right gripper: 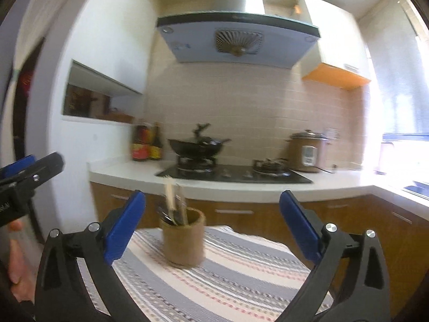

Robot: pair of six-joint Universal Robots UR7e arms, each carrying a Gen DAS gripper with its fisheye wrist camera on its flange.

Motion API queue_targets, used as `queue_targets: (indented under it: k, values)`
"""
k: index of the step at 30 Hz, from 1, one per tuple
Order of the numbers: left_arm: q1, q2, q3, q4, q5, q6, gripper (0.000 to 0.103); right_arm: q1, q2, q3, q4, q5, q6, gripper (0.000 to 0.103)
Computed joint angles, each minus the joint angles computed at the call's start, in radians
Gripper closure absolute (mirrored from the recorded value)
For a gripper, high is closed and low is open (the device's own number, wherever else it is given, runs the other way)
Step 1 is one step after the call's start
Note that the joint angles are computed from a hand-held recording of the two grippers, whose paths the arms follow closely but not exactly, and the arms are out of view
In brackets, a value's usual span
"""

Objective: Organize utensils

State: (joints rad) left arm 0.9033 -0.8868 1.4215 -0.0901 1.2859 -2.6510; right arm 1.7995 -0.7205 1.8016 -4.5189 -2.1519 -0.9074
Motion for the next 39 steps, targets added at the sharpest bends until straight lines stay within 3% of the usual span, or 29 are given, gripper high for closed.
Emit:
queue_targets:
  k: [3,7,14,20,35,39]
  values:
    - [0.023,0.041,-0.019,-0.011,-0.067,-0.021,0.008,-0.036,0.014,0.000,-0.008,0.003,0.053,0.008]
    - [0.058,0.093,-0.045,-0.035,-0.096,-0.018,0.008,-0.084,0.034,-0.006,-0.033,0.044,0.097,0.008]
    - [0.068,0.123,0.019,-0.231,-0.123,0.106,0.008,-0.122,0.070,-0.033,-0.035,0.055,0.081,0.008]
    - [0.072,0.150,0.003,-0.229,-0.192,0.080,0.008,-0.132,0.081,-0.028,-0.037,0.071,0.072,0.008]
    - [0.063,0.154,0.014,-0.247,-0.205,0.129,0.008,-0.128,0.080,-0.014,-0.049,0.076,0.080,0.008]
    - [0.058,0.140,0.049,-0.303,-0.201,0.154,0.008,-0.127,0.081,-0.014,-0.049,0.075,0.079,0.008]
